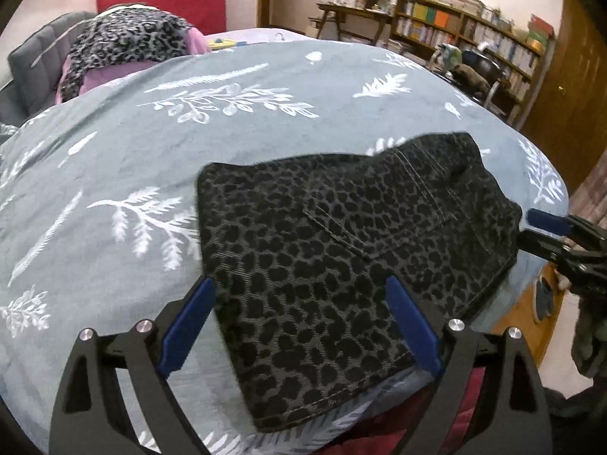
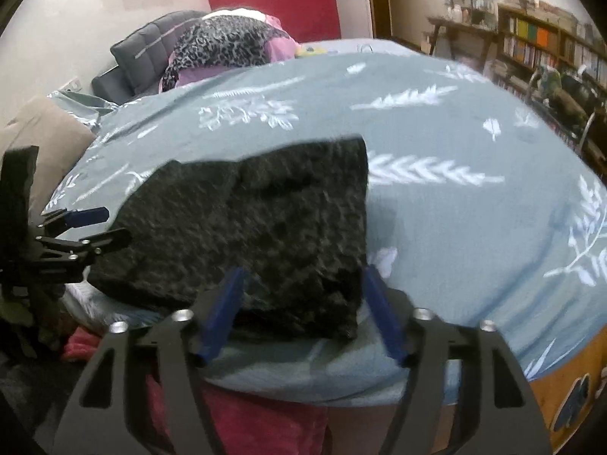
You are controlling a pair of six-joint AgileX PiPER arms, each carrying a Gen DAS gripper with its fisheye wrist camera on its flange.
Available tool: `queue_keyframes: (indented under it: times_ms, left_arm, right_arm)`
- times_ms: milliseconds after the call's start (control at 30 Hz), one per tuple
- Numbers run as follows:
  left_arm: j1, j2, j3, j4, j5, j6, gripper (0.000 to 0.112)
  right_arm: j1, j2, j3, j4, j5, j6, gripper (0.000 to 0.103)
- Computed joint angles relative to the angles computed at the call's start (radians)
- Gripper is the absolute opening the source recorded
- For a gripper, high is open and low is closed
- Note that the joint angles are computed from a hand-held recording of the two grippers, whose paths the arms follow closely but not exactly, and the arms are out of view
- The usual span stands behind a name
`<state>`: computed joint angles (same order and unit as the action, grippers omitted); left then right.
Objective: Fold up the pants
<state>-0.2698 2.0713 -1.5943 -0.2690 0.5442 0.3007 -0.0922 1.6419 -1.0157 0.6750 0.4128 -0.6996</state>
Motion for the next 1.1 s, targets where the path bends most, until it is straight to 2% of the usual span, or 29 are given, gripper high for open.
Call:
queue_keyframes:
  times_ms: [33, 200, 233, 300, 367, 400, 533, 700, 800, 867, 1000, 1100]
  left_arm:
    - [0.001, -0.012, 0.009, 0.014, -0.008, -0.016, 0.091]
    - [0.015, -0.065, 0.046, 0.031, -0.020, -0.027, 0.093]
    - [0.020, -0.070, 0.051, 0.007, -0.013, -0.003, 0.093]
    - [0.034, -0.068, 0.046, -0.033, 0.009, 0.026, 0.094]
    - [0.052, -0.050, 0.022, -0.066, 0.036, 0.034, 0.094]
    - [0.063, -0.035, 0.000, -0.085, 0.057, 0.031, 0.094]
    - [0.111, 0.050, -0.127, -0.174, 0.162, 0.024, 0.094]
    - [0.138, 0.151, -0.276, -0.198, 0.253, -0.003, 0.094]
    - [0.156, 0.224, -0.374, -0.203, 0.321, -0.029, 0.094]
    - [0.170, 0.281, -0.454, -0.228, 0.392, -0.047, 0.094]
    - [0.193, 0.366, -0.570, -0.287, 0.495, -0.056, 0.095]
    - [0.201, 0.398, -0.613, -0.325, 0.527, -0.050, 0.096]
  right_arm:
    - [0.016, -0.015, -0.001, -0.031, -0.007, 0.038, 0.083]
    - [0.076, -0.036, -0.020, -0.144, 0.005, 0.154, 0.087]
    - [0.071, -0.031, -0.024, -0.145, 0.014, 0.153, 0.091]
    - [0.058, -0.023, -0.029, -0.147, 0.012, 0.174, 0.092]
    - [0.013, 0.001, -0.053, -0.070, 0.034, 0.146, 0.092]
    - [-0.018, 0.024, -0.075, -0.017, 0.049, 0.117, 0.092]
    - [-0.077, 0.133, -0.170, 0.034, 0.093, 0.098, 0.092]
    - [-0.105, 0.255, -0.276, 0.099, 0.165, 0.047, 0.092]
    - [-0.133, 0.342, -0.357, 0.139, 0.251, 0.046, 0.092]
    - [-0.160, 0.413, -0.421, 0.190, 0.354, 0.033, 0.092]
    - [-0.179, 0.468, -0.470, 0.246, 0.436, -0.008, 0.093]
    - [-0.200, 0.496, -0.487, 0.313, 0.492, -0.041, 0.093]
